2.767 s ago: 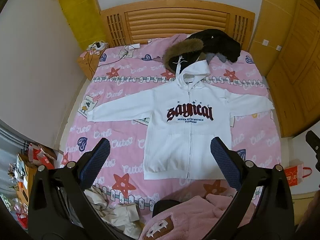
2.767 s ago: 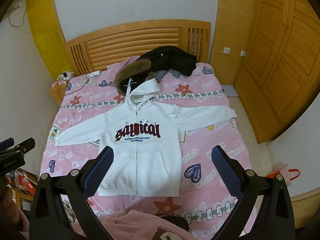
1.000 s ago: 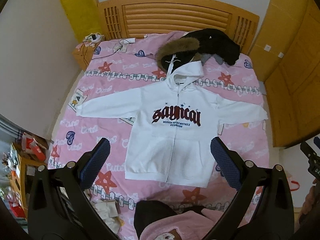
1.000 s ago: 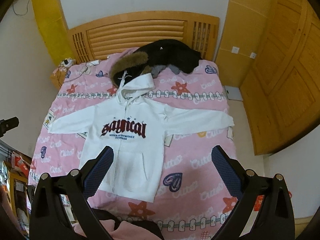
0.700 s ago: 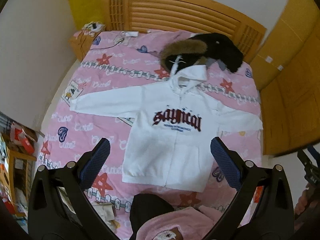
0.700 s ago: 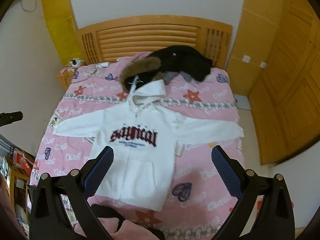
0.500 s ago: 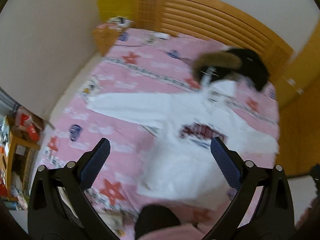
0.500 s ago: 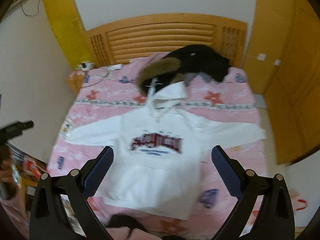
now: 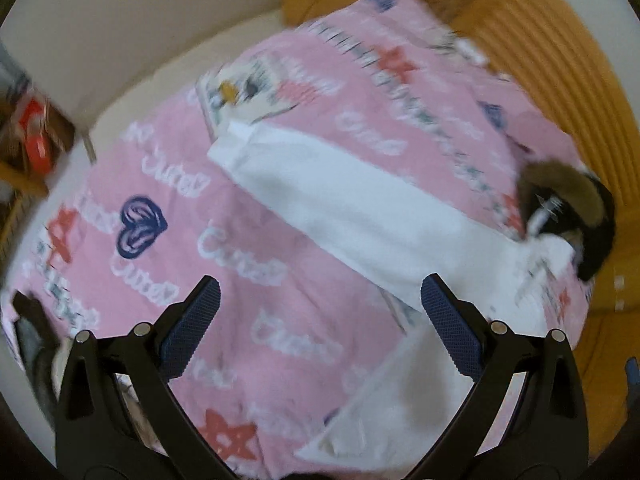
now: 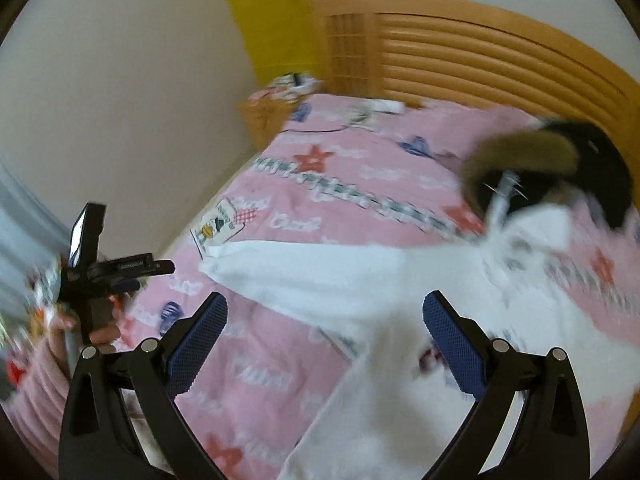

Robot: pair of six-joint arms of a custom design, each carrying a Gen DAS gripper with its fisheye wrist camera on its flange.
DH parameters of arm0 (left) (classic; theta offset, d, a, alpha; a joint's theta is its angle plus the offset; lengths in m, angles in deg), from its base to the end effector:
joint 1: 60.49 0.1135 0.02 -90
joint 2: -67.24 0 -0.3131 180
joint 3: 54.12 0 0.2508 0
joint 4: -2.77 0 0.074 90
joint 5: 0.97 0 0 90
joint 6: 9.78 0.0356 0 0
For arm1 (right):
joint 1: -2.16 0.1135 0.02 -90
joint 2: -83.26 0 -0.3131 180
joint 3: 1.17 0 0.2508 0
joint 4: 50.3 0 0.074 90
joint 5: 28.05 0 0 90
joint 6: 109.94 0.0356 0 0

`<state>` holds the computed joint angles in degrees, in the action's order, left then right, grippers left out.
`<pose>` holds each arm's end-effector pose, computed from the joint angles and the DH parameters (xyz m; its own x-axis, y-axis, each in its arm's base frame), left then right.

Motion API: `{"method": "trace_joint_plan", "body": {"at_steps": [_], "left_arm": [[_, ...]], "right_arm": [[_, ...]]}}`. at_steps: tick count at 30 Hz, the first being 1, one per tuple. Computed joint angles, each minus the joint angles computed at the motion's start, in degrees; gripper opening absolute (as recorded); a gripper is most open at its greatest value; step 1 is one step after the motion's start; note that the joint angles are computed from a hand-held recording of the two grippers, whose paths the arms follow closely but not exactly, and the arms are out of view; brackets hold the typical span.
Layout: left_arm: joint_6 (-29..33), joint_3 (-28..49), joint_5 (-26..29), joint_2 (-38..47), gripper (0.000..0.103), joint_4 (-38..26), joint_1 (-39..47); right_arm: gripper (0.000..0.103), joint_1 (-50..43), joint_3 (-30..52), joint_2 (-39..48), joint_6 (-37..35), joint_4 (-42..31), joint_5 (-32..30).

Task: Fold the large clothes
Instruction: 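Lower the left tool onto the hoodie sleeve cuff and close it, then lift the gripped sleeve cuff off the bed with the left tool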

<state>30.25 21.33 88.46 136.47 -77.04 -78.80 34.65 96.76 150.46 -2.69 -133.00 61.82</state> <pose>0.1798 -0.0591 0.3283 -0.8242 -0.5337 -0.1890 -0.4970 0.8419 -0.2102 0.1533 0.0977 0.4440 -0.7942 -0.1542 -0.5878 -0.3171 0.9303 0.1844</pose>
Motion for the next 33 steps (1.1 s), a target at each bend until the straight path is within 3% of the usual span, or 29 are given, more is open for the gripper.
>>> {"method": "trace_joint_plan", "body": {"at_steps": [3, 7, 10, 13, 14, 16, 19, 22, 24, 25, 26, 27, 33], "left_arm": [[6.7, -13.5, 5.1, 3.8, 0.098, 16.2, 13.0], [12.5, -25.6, 11.5, 19.3, 0.097, 42.1, 26.2], [14.0, -28.0, 11.3, 29.9, 0.097, 54.1, 29.7], [15.6, -27.2, 14.0, 42.6, 0.097, 64.1, 33.1], [15.7, -26.8, 14.3, 45.0, 0.097, 65.7, 33.7], [16.1, -26.0, 13.5, 48.1, 0.097, 68.3, 34.6], [15.6, -23.8, 13.7, 50.2, 0.098, 69.0, 36.2], [12.9, -21.8, 13.9, 50.5, 0.097, 66.7, 36.8], [11.9, -22.7, 11.4, 48.0, 0.086, 66.3, 35.2], [12.6, -22.8, 10.1, 47.1, 0.072, 65.9, 34.4], [13.3, -22.4, 7.2, 45.7, 0.052, 64.3, 32.3], [14.2, -21.9, 5.2, 44.9, 0.042, 62.9, 30.9], [12.6, -20.9, -3.3, 36.5, 0.004, 53.6, 24.9]], "right_arm": [[0.096, 6.4, -12.6, 4.7, -2.5, 16.0, 3.6], [0.096, 9.0, -24.5, 11.1, -2.2, 32.0, 3.1], [0.096, 10.3, -33.0, 15.2, -0.1, 45.0, 1.7], [0.096, 13.7, -39.7, 21.2, -5.6, 58.0, 11.0], [0.096, 14.7, -40.6, 22.0, -7.1, 59.3, 13.3], [0.094, 14.7, -43.9, 25.3, -9.2, 64.6, 16.6], [0.072, 10.5, -48.3, 27.7, -9.2, 70.7, 15.0], [0.072, 3.5, -51.8, 29.8, -10.0, 73.9, 12.4], [0.072, -0.5, -54.3, 30.9, -10.4, 76.5, 12.4], [0.068, -2.6, -55.5, 31.1, -10.5, 77.2, 12.2], [0.061, -4.5, -56.3, 31.8, -10.3, 77.8, 11.7], [0.059, -7.2, -57.4, 32.3, -10.1, 78.2, 10.3], [0.059, -18.3, -64.1, 34.7, -9.2, 84.2, 2.2]]}}
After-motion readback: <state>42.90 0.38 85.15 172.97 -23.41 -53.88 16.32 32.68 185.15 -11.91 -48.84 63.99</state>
